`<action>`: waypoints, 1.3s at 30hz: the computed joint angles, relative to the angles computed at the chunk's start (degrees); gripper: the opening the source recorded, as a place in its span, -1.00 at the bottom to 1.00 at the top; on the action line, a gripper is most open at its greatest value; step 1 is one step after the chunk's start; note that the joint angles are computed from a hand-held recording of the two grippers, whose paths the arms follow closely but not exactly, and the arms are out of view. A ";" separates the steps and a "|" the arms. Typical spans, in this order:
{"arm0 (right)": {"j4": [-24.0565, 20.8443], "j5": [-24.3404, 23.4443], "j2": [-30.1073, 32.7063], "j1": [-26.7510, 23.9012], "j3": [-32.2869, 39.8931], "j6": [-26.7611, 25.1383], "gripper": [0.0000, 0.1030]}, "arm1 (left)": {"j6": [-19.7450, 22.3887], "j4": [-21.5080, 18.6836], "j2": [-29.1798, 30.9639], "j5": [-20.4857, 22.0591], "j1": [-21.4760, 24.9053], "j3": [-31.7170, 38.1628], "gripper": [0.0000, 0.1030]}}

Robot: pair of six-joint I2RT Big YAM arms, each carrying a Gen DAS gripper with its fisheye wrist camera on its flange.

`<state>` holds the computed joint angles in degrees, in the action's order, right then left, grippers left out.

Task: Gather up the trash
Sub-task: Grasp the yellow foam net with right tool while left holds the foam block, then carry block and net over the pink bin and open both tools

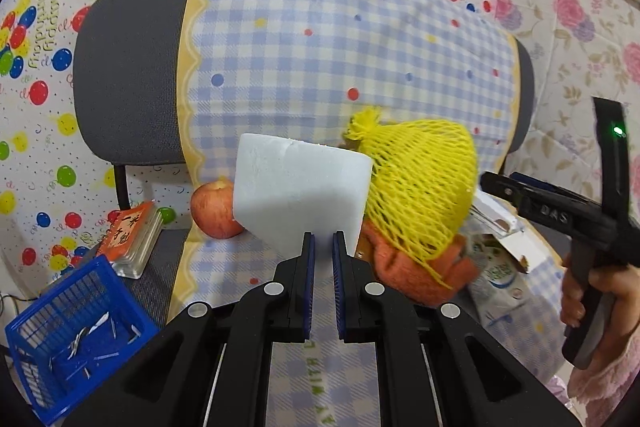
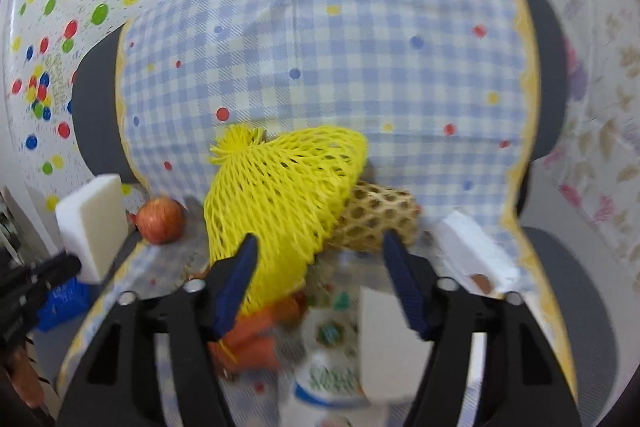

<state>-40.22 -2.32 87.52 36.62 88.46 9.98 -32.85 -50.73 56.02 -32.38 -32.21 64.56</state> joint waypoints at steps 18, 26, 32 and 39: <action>5.30 -7.74 -7.03 0.76 -0.19 3.08 -0.77 | -0.29 -4.70 -3.02 -6.13 -4.73 2.66 -0.82; 2.32 -2.19 -21.46 2.49 -8.15 -1.44 -0.77 | -5.02 -15.32 -1.76 -18.87 -20.31 11.92 -0.81; -1.86 5.34 -31.07 3.64 -15.62 -3.16 -0.77 | -9.93 -16.22 1.96 -19.62 -30.11 13.00 -0.81; -9.00 13.64 -43.00 3.43 -24.44 -2.94 -0.76 | -11.47 -11.74 6.15 -14.88 -36.09 11.80 -0.81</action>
